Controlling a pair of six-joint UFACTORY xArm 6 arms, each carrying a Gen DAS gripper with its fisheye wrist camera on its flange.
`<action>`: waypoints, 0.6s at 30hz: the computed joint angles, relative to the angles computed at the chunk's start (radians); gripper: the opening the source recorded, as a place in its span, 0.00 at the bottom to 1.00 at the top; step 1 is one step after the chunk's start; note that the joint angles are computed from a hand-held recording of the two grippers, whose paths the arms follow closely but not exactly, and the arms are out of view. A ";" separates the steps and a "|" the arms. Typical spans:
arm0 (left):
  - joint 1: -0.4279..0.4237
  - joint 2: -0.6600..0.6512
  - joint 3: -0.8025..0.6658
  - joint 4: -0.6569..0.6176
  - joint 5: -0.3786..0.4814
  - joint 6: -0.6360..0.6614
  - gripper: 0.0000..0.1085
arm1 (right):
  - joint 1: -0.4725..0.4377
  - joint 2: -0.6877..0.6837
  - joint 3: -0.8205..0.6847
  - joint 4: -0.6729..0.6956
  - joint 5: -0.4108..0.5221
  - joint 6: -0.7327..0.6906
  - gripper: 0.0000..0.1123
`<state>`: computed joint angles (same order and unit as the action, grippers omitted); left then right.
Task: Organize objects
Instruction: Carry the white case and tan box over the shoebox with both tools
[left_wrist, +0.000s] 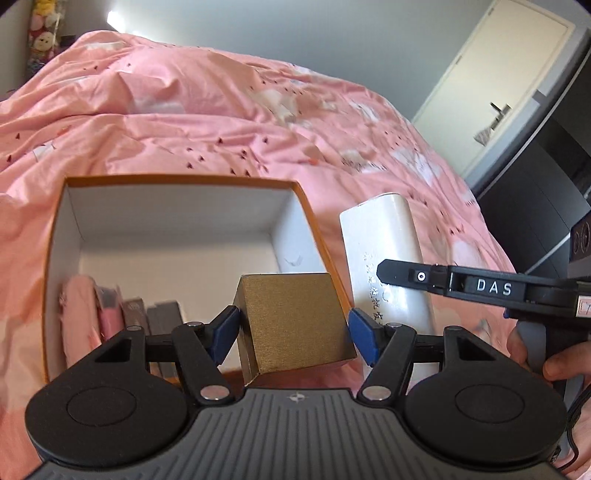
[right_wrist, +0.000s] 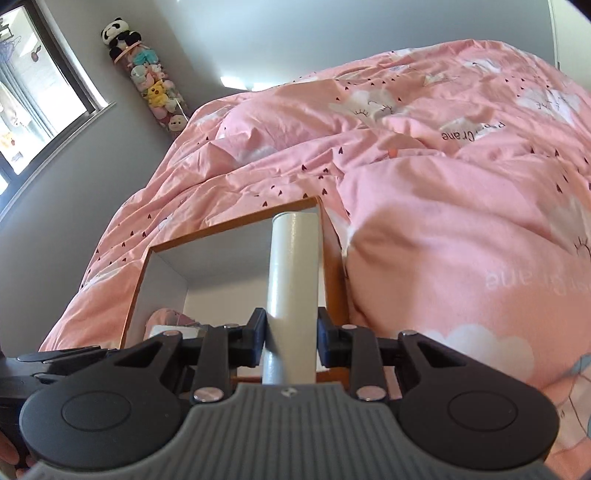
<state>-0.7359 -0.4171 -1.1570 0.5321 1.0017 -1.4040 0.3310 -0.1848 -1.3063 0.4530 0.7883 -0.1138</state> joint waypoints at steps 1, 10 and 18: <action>0.019 -0.007 0.008 -0.002 -0.004 0.010 0.69 | 0.008 0.023 -0.022 -0.003 -0.005 -0.005 0.26; 0.158 -0.020 0.074 -0.060 -0.092 0.095 0.69 | 0.079 0.252 -0.221 -0.081 0.015 -0.008 0.26; 0.253 0.012 0.103 -0.122 -0.134 0.160 0.69 | 0.110 0.419 -0.343 -0.187 0.017 0.090 0.26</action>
<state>-0.4832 -0.4047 -1.0539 0.4101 0.8679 -1.2438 0.4414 0.2342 -1.6498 0.2664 0.8050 -0.0242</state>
